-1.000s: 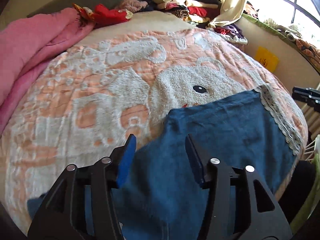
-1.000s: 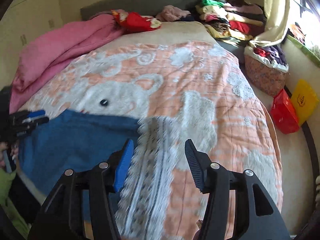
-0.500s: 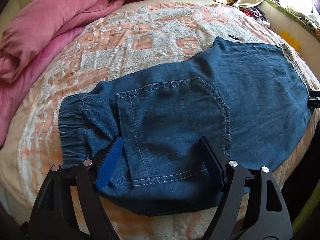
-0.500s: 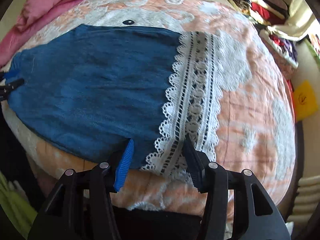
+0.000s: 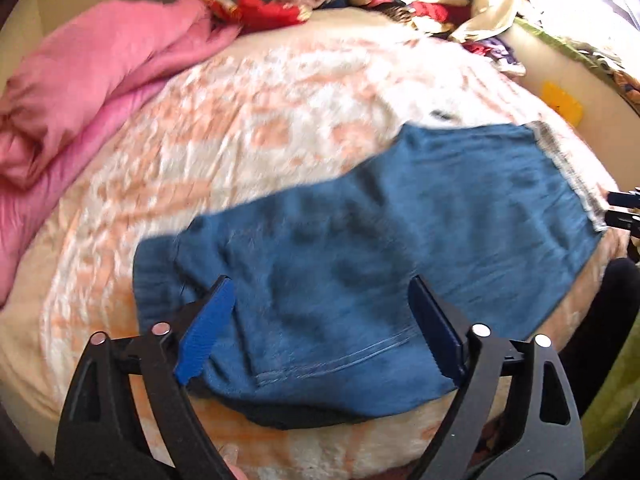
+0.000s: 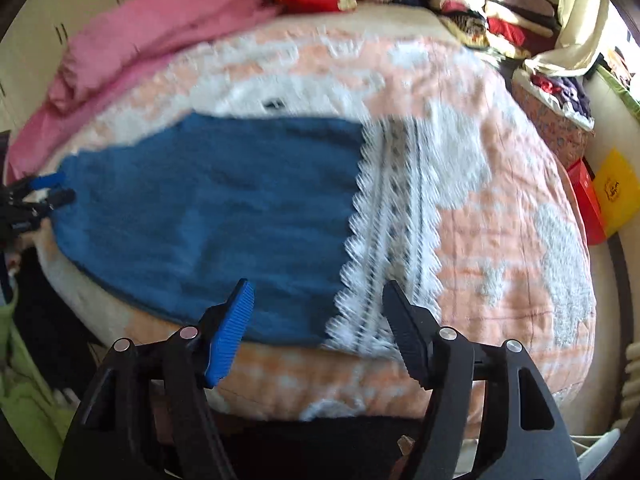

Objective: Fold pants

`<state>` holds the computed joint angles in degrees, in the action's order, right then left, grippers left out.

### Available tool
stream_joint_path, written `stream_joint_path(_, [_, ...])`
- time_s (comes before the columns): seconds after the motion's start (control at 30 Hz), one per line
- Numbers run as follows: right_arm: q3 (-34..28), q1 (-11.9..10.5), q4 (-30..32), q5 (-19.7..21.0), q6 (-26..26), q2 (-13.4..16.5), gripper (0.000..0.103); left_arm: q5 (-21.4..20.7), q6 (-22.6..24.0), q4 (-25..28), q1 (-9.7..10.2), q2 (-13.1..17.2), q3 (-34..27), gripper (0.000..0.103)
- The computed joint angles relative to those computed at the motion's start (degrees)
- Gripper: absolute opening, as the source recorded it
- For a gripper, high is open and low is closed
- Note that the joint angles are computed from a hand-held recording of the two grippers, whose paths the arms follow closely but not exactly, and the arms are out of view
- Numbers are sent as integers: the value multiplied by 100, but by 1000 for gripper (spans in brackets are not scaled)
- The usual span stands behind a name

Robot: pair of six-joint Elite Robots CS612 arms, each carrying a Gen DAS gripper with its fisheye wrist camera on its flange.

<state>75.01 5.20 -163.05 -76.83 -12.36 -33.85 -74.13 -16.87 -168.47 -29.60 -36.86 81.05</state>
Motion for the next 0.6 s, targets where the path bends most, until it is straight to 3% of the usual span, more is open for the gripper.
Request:
stream_joint_path(0.2, [-117,142,-342,239,236,69,66,-296,573,-63,-127,170,-408,85])
stream_joint_path(0.3, [-252,200,-254,303,320,151,66,-373,883,118,-193,336,-714,94])
stream_joint_path(0.6, [-518,260,309,-29,628,359,66,-721,1433,883,-284,779,-1403,94])
